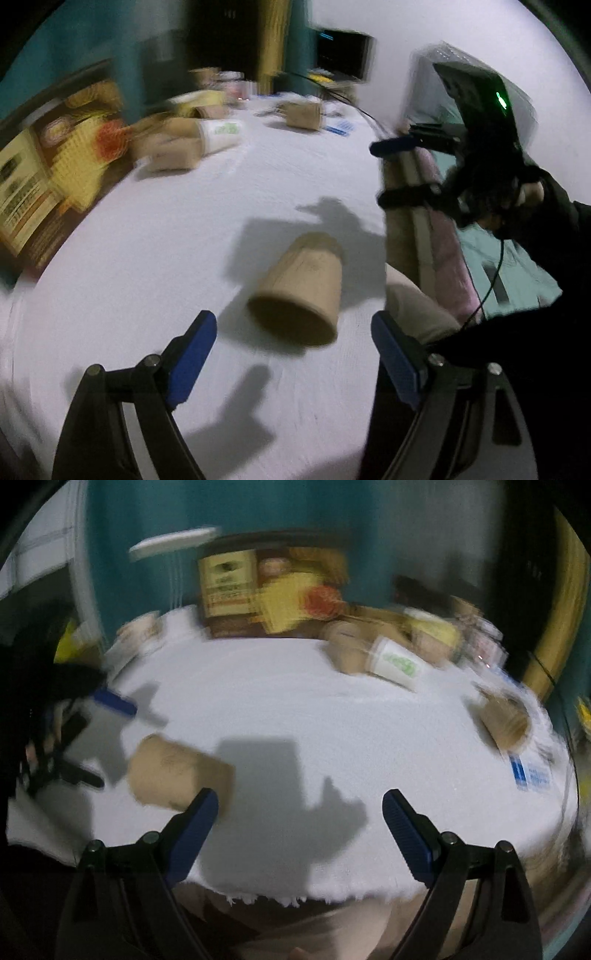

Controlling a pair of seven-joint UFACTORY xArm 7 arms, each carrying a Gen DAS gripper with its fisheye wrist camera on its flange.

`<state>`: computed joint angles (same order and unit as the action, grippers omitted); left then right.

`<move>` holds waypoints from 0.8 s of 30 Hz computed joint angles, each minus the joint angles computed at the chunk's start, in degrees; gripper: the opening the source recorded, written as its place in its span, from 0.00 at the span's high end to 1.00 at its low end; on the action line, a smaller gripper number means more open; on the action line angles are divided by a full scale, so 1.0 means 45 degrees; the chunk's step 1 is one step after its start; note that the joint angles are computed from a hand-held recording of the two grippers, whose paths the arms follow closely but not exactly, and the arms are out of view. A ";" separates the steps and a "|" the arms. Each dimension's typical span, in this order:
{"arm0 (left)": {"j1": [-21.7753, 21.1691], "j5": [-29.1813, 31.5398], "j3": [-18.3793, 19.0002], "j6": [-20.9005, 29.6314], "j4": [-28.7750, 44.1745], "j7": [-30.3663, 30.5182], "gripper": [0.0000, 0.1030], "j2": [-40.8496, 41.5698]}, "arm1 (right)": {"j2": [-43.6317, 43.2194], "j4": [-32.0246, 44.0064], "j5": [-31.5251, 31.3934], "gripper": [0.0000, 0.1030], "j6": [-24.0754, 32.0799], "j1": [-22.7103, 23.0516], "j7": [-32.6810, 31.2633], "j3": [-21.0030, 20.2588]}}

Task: Flip cup upright
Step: 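Lift the brown paper cup with the right tool and rotate it upright, then lower the upright brown cup onto the tablecloth with the right tool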

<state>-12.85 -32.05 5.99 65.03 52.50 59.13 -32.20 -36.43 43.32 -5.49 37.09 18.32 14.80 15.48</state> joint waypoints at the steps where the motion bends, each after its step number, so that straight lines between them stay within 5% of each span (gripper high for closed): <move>1: 0.0205 0.0012 -0.0036 -0.0171 -0.0361 -0.0334 0.17 -0.0344 | 0.0380 0.0243 0.0131 0.13 0.0014 0.0456 -0.0759 -0.0235; 4: 0.1034 0.0478 -0.0156 -0.0874 -0.1646 -0.1855 0.17 -0.1446 | 0.1725 0.1326 0.0963 0.13 0.0543 0.1900 -0.3761 -0.1009; 8: 0.1559 0.0669 0.0193 -0.1323 -0.2829 -0.3820 0.17 -0.2579 | 0.3399 0.2916 0.1065 0.13 0.1892 0.2090 -0.6227 -0.0862; 13: 0.1570 0.0421 0.0577 -0.2277 -0.3351 -0.5471 0.17 -0.2923 | 0.5193 0.4740 0.0749 0.13 0.3259 0.1837 -0.7587 -0.0434; 24: 0.1308 0.0556 0.1480 -0.2210 -0.3745 -0.5433 0.17 -0.3134 | 0.7153 0.6762 -0.0927 0.18 0.5674 0.2318 -0.8932 0.0159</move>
